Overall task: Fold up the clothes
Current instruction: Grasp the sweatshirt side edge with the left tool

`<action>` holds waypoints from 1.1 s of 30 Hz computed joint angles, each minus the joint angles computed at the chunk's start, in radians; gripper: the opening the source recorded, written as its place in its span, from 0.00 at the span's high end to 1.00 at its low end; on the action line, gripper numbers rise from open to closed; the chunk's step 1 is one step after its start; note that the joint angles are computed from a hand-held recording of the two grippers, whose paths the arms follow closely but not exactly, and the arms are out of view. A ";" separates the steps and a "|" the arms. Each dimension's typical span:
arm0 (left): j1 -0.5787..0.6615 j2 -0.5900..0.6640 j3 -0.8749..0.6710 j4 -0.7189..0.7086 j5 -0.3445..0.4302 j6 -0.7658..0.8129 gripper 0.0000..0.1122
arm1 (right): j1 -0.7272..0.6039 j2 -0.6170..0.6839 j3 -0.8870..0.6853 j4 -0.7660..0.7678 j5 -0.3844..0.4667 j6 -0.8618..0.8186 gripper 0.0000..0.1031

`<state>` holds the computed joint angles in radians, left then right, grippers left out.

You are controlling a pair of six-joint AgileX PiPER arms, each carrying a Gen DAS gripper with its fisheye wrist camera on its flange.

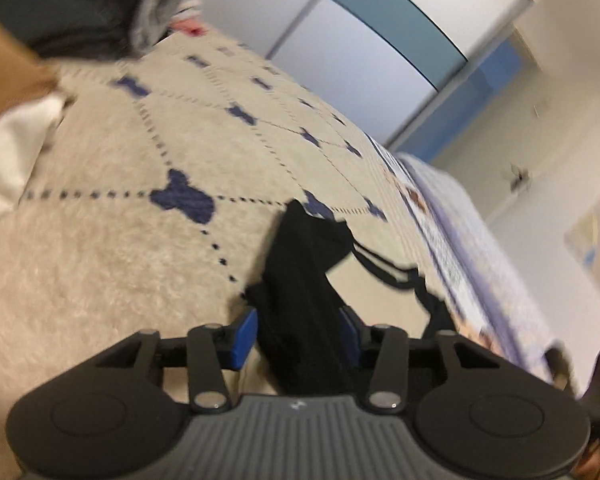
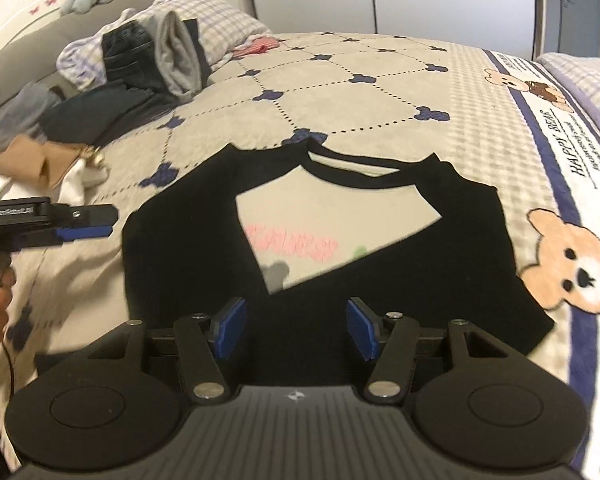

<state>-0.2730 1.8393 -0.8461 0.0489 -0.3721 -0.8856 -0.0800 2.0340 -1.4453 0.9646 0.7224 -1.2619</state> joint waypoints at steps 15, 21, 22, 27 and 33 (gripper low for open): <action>0.035 0.088 0.000 -0.063 -0.080 -0.208 0.98 | 0.124 0.064 -0.001 0.084 -0.134 -0.087 0.99; 0.027 0.089 -0.041 -0.070 0.043 -0.185 0.97 | 0.138 -0.053 0.142 0.224 -0.284 -0.258 0.99; 0.024 0.085 -0.046 -0.085 0.056 -0.163 0.96 | 0.135 -0.041 0.131 0.197 -0.274 -0.232 0.97; 0.047 0.061 -0.010 -0.063 0.021 -0.199 0.91 | 0.079 -0.014 0.074 0.070 -0.203 -0.058 0.91; 0.063 0.025 0.026 -0.065 0.003 -0.184 0.89 | -0.045 -0.050 0.075 0.039 -0.067 -0.005 0.69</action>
